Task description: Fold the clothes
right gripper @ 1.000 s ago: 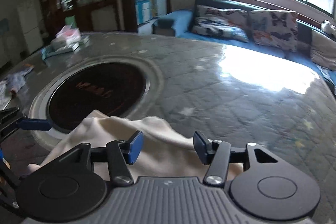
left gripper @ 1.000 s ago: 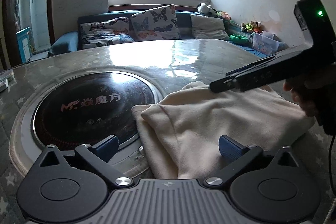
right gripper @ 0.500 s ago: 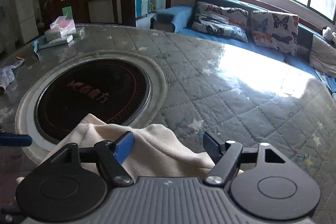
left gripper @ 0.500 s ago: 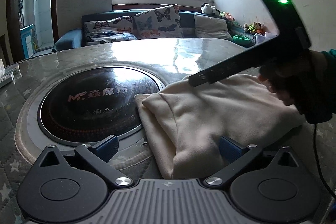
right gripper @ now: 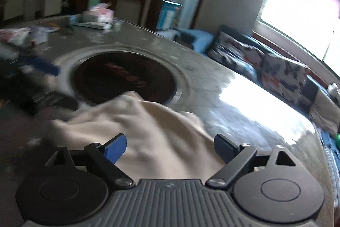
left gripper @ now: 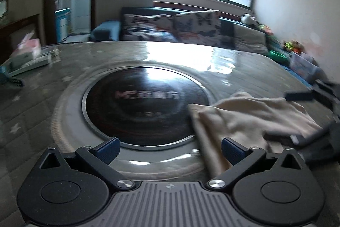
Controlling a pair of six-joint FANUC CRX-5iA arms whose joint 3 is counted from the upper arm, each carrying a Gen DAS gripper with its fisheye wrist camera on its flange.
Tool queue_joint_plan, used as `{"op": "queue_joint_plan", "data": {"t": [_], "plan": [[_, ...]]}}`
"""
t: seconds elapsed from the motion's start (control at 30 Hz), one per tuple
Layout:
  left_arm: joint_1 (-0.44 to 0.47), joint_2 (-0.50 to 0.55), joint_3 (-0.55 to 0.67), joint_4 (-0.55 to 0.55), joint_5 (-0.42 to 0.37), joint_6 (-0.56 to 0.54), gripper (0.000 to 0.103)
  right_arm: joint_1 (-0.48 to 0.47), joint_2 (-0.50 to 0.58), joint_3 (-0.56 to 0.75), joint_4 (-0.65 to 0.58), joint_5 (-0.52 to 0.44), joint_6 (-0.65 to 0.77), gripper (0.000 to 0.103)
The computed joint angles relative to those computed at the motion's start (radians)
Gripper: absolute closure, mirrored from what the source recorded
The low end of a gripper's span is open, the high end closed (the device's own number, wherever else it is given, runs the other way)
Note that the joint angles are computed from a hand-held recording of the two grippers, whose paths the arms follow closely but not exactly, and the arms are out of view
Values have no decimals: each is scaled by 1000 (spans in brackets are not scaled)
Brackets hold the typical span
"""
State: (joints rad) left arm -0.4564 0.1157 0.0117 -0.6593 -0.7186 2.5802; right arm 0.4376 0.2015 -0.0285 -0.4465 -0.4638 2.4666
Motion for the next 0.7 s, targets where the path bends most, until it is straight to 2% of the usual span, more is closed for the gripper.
{"op": "queue_joint_plan", "data": {"t": [0.17, 0.33, 0.4, 0.5, 0.57, 0.7], "plan": [[-3, -18, -5, -38, -30, 73, 0, 44, -42, -54, -67, 10, 116, 10], [18, -21, -11, 33, 12, 38, 0, 77, -74, -99, -125, 64, 203, 10], [13, -10, 0, 42, 21, 19, 0, 60, -87, -90, -164, 27, 246, 10], [-2, 11, 23, 47, 26, 0, 0, 28, -105, -92, -156, 0, 178, 10], [-6, 33, 41, 61, 25, -33, 0, 0, -113, -102, -125, -1, 85, 10], [-19, 82, 83, 73, -1, -103, 0, -10, -135, -182, 61, 114, -157, 10]]}}
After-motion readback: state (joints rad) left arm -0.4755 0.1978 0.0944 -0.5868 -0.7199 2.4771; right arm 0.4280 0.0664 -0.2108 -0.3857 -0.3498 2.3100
